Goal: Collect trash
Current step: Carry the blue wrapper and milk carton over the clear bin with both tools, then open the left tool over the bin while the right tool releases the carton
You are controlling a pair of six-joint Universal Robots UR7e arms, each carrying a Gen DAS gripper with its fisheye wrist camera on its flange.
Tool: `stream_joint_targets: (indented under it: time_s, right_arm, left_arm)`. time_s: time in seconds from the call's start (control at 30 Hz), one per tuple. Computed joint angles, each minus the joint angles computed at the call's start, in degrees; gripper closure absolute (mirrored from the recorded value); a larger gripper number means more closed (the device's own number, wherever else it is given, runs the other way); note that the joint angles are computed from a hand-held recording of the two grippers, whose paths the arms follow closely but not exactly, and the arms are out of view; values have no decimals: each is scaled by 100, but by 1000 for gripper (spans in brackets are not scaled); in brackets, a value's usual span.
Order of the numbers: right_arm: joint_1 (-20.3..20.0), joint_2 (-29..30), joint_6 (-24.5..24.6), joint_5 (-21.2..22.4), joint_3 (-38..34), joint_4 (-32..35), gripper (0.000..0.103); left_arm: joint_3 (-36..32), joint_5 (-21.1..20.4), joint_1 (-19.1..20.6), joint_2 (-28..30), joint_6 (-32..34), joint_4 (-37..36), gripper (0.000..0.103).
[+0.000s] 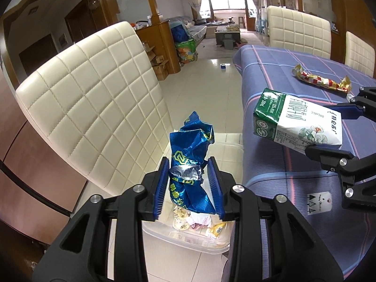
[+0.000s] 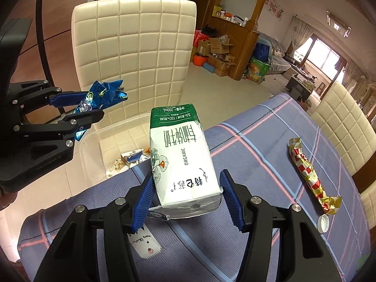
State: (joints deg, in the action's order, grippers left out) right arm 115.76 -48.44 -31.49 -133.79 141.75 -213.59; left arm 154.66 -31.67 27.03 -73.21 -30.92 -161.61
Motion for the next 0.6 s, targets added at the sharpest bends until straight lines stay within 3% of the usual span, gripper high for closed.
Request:
stream_joint_targets:
  time_s: [0.03, 0.1, 0.6]
  right_arm:
    - [-1, 26, 2, -18, -25, 10, 48]
    - [-3, 58, 18, -30, -69, 34, 48]
    - [124, 489, 129, -15, -494, 374, 48]
  left_arm:
    - [-7, 5, 36, -5, 4, -8, 54]
    - [41, 102, 64, 11, 21, -160, 23]
    - [298, 278, 322, -417, 235, -375, 21]
